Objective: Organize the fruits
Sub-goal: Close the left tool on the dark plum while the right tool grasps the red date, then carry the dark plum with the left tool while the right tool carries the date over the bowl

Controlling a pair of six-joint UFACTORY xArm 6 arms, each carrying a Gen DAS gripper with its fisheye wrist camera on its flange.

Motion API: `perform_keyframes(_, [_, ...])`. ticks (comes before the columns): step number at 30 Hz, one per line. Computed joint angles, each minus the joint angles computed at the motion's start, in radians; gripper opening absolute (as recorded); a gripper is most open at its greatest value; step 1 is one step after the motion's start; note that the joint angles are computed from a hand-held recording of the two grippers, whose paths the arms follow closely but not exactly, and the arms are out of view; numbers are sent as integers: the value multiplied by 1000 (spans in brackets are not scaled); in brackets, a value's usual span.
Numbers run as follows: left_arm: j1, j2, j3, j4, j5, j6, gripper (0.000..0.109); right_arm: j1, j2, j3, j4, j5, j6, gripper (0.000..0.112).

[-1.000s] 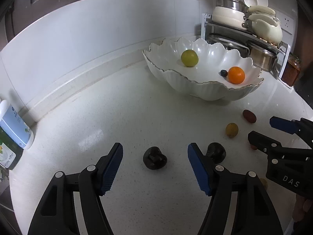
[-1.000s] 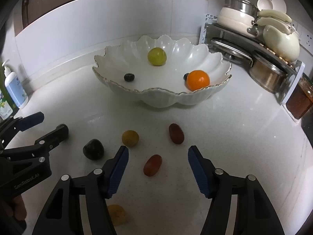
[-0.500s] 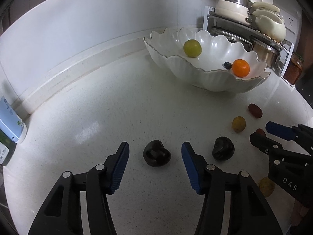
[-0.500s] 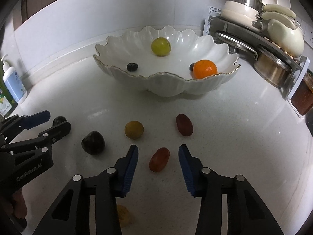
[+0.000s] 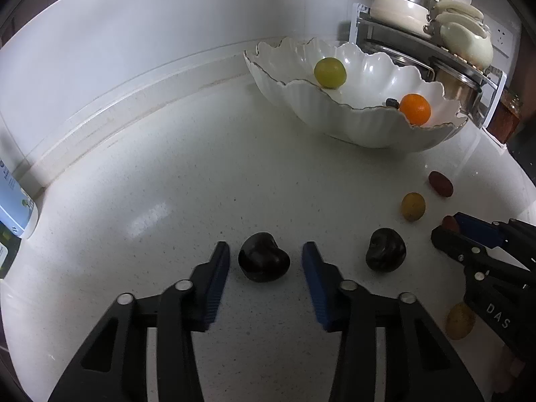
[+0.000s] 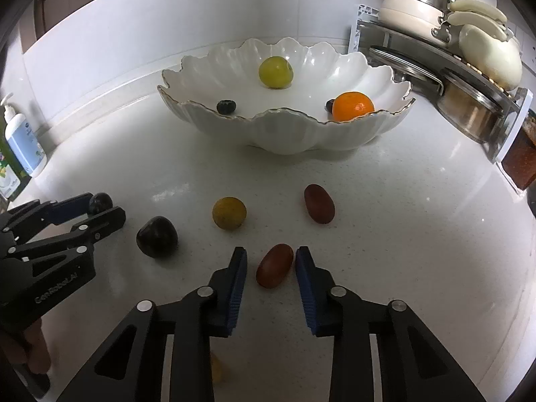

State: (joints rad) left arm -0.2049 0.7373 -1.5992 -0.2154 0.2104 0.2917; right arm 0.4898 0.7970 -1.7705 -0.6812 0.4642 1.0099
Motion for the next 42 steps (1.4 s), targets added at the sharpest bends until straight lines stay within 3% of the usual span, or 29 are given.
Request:
perform_keyframes(8, [0, -4, 11, 41, -15, -53, 30, -3, 2, 0, -11, -9, 13, 21])
perform_keyframes(15, [-2, -11, 15, 30, -7, -51, 29, -4, 0, 2, -4, -11, 10, 20])
perform_keyframes(22, [-3, -19, 16, 138, -3, -154, 29, -4, -6, 6, 2, -13, 6, 20])
perform_keyframes(42, [-25, -119, 89, 177, -29, -212, 29, -23, -120, 103, -119, -42, 97, 20])
